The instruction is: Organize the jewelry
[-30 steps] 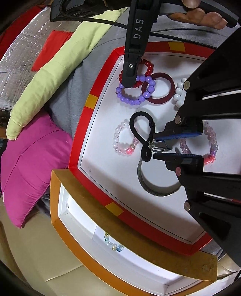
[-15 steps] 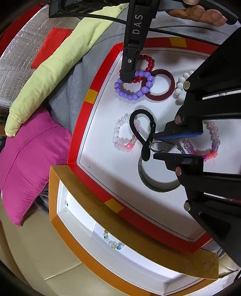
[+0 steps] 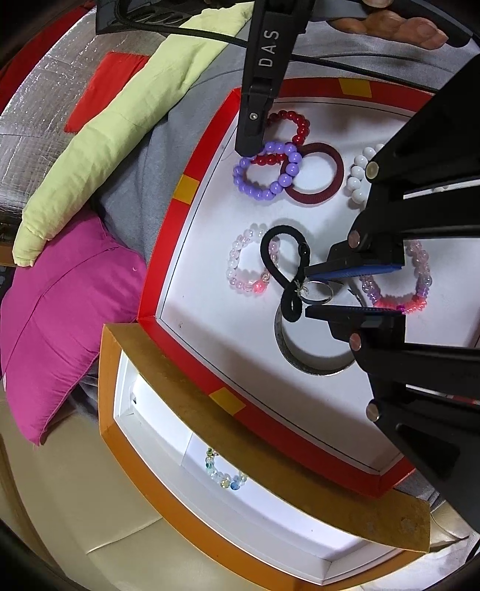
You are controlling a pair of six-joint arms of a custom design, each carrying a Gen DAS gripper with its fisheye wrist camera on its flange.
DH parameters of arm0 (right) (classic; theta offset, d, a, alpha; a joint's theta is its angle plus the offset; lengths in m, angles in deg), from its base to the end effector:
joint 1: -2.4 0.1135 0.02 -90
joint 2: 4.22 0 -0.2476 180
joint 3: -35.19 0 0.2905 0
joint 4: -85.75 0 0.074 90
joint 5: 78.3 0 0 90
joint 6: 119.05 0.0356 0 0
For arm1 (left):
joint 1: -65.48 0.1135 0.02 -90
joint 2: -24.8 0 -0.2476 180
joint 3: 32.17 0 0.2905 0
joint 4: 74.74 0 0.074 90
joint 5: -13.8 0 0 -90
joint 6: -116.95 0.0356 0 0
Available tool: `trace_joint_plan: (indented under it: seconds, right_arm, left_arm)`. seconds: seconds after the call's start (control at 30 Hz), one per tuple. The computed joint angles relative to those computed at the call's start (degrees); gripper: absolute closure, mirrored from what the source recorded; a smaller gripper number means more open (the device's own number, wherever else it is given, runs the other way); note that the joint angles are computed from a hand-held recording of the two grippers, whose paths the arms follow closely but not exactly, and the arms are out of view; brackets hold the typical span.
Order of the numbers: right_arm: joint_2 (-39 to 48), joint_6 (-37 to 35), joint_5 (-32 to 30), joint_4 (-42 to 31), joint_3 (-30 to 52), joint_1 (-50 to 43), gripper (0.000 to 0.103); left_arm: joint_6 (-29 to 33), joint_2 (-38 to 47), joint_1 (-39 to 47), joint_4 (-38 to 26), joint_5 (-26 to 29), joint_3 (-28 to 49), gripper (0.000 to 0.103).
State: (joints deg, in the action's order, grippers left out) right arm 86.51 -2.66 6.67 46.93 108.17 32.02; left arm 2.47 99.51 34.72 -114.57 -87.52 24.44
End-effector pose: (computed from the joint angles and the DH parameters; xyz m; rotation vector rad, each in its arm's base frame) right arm 0.3115 0.1807 0.1812 -0.1087 2.6249 0.4723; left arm 0.2516 -0.1416 0.1698 0.0673 2.5548 -0.1161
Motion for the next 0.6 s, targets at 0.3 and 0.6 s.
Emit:
trace_joint_plan:
  seconds: [0.3,0.6]
  right_arm:
    - [-9.6,-1.4,5.1,-3.2,-3.5,2.3,0.038]
    - [-31.4,-3.8,19.9,-13.4,-15.0,11.8,0.006]
  left_arm:
    - [-4.1,-8.4,-0.7,-4.4,-3.9,-1.8,0.046]
    - [-14.6,-18.5,-12.7,-17.0,-19.9,-1.6,0.020]
